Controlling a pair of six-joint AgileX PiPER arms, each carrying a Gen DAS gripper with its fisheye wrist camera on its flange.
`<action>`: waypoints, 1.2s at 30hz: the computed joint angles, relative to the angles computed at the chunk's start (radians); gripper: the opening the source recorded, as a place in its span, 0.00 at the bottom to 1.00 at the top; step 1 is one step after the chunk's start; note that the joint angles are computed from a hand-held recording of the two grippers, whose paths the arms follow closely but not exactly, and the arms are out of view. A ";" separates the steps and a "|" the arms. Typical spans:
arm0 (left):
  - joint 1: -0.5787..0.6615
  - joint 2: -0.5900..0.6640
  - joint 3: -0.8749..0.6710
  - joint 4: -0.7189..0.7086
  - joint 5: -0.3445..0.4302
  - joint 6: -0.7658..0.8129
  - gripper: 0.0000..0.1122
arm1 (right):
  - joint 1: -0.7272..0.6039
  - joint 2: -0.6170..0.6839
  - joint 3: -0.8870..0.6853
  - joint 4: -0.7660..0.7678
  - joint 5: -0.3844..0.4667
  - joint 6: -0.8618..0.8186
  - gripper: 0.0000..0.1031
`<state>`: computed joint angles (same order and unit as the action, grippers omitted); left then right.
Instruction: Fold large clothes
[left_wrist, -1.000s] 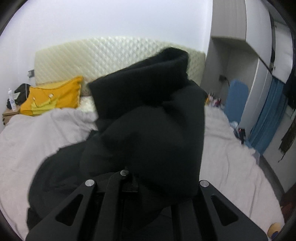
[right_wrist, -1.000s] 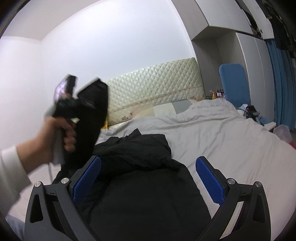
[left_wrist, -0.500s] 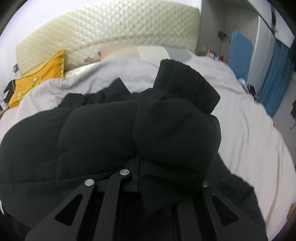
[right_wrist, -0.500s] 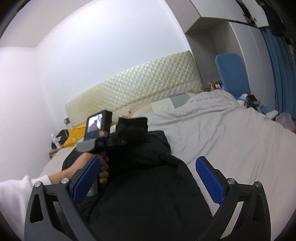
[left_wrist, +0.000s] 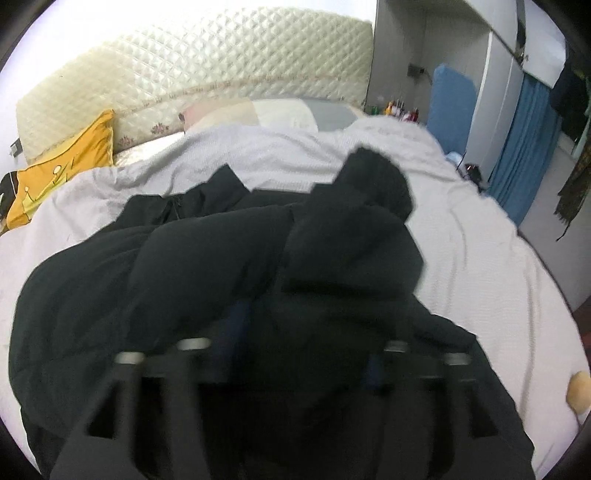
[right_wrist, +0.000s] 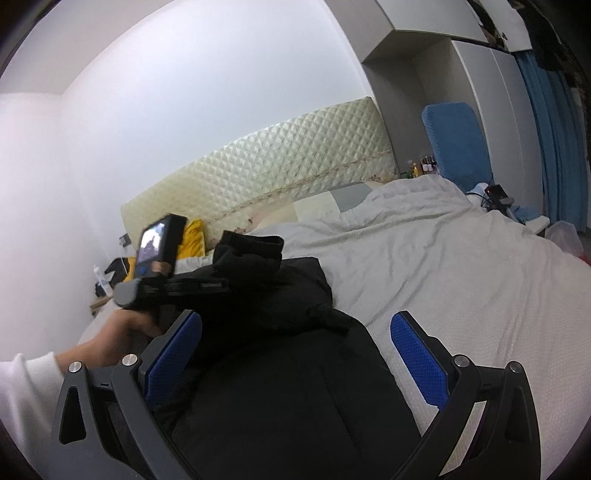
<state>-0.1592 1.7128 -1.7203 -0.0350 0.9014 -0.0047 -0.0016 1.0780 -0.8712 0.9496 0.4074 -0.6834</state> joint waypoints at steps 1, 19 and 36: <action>0.005 -0.036 0.036 0.009 -0.030 0.002 0.75 | 0.016 0.007 -0.007 -0.012 -0.010 0.002 1.00; 0.491 -0.172 0.084 -0.236 -0.096 0.282 0.75 | 0.300 0.557 -0.634 -0.333 0.020 0.254 1.00; 0.524 0.061 0.178 -0.298 -0.313 0.392 0.77 | 0.395 1.115 -1.168 -0.658 0.110 0.500 1.00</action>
<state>0.3649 1.7734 -1.5421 -0.3335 0.5887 0.3875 0.3939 2.1934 -2.0389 0.2916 0.5171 -0.1833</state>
